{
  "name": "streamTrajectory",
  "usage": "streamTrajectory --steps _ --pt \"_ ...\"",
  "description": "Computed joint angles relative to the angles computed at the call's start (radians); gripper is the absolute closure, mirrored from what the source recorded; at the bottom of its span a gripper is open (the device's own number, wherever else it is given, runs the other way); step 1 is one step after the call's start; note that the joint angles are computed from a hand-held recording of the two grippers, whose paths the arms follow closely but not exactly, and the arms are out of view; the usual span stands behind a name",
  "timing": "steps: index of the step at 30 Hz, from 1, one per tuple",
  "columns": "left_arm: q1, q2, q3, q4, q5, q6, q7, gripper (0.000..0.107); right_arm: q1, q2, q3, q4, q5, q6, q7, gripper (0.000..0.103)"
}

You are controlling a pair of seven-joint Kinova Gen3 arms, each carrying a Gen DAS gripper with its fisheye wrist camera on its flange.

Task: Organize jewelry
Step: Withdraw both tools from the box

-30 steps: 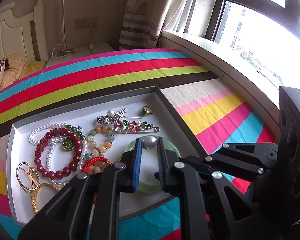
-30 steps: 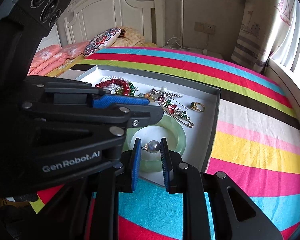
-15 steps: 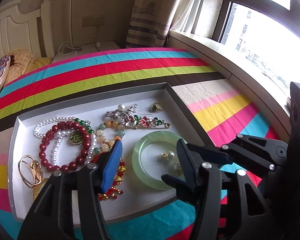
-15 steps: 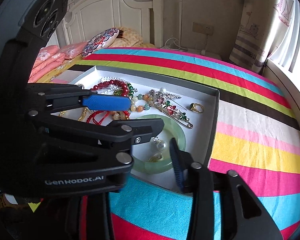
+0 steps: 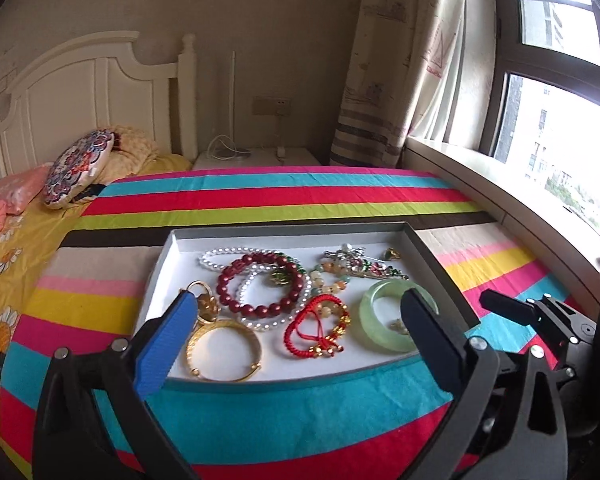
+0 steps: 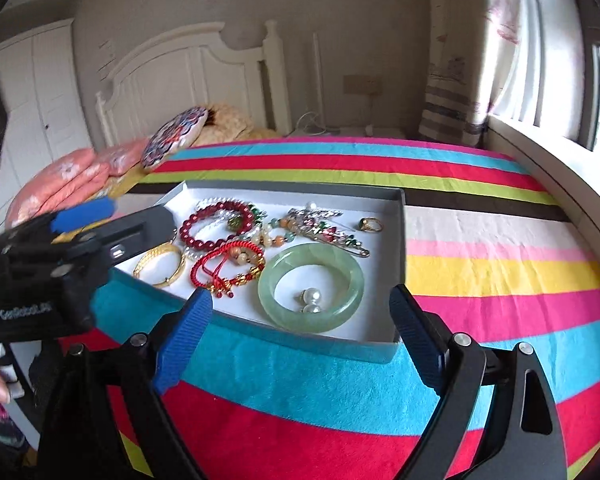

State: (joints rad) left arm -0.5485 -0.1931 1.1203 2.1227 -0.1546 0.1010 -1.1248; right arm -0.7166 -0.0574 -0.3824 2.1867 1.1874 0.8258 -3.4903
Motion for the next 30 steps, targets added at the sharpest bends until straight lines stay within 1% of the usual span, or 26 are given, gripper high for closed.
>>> streamTrajectory --steps 1,2,3,4,6,7,9,11,13,16,20,22,26,28,30 --pt "0.002 -0.017 -0.017 0.024 -0.005 -0.018 0.008 0.007 -0.005 0.010 -0.008 -0.008 0.004 0.023 -0.015 0.017" --pt "-0.012 -0.028 -0.016 0.037 0.005 -0.024 -0.001 0.007 -0.020 0.014 -0.003 -0.015 0.000 0.046 -0.019 0.017" --pt "-0.044 -0.041 0.002 0.047 0.019 -0.031 0.007 0.007 -0.021 0.035 -0.016 -0.035 -0.013 0.085 -0.007 0.017" --pt "-0.060 -0.046 0.005 0.054 0.040 -0.034 -0.001 0.007 -0.030 0.050 -0.018 -0.047 -0.014 0.114 -0.012 0.017" --pt "-0.060 -0.041 -0.017 0.069 0.067 -0.047 -0.006 0.007 -0.047 0.057 -0.006 -0.054 0.000 0.128 -0.049 0.017" --pt "-0.060 -0.036 -0.027 0.068 0.079 -0.037 -0.008 0.007 -0.051 0.060 -0.001 -0.059 0.002 0.133 -0.058 0.017" --pt "-0.084 -0.056 -0.022 0.072 0.097 -0.035 0.002 0.007 -0.066 0.079 0.004 -0.077 -0.001 0.179 -0.080 0.017" --pt "-0.099 -0.072 -0.020 0.088 0.113 -0.065 0.001 0.007 -0.071 0.081 0.015 -0.071 0.014 0.183 -0.138 0.017" --pt "-0.103 -0.078 -0.022 0.107 0.134 -0.099 -0.012 0.007 -0.070 0.082 0.027 -0.067 0.009 0.172 -0.153 0.017" --pt "-0.130 -0.084 0.008 0.104 0.161 -0.096 -0.042 0.007 -0.078 0.088 0.027 -0.069 0.014 0.180 -0.148 0.017" --pt "-0.162 -0.118 0.047 0.120 0.189 -0.130 -0.076 0.007 -0.101 0.092 0.019 -0.055 0.045 0.211 -0.188 0.017" --pt "-0.161 -0.126 0.049 0.125 0.202 -0.141 -0.093 0.007 -0.114 0.095 0.013 -0.046 0.059 0.238 -0.225 0.017" --pt "-0.146 -0.141 0.038 0.147 0.232 -0.176 -0.119 0.007 -0.156 0.100 -0.008 -0.009 0.114 0.327 -0.350 0.017" --pt "-0.163 -0.155 0.056 0.144 0.246 -0.175 -0.131 0.007 -0.182 0.106 -0.021 0.011 0.139 0.377 -0.408 0.017" --pt "-0.189 -0.187 0.082 0.141 0.258 -0.167 -0.136 0.007 -0.194 0.110 -0.022 0.014 0.148 0.395 -0.416 0.017"
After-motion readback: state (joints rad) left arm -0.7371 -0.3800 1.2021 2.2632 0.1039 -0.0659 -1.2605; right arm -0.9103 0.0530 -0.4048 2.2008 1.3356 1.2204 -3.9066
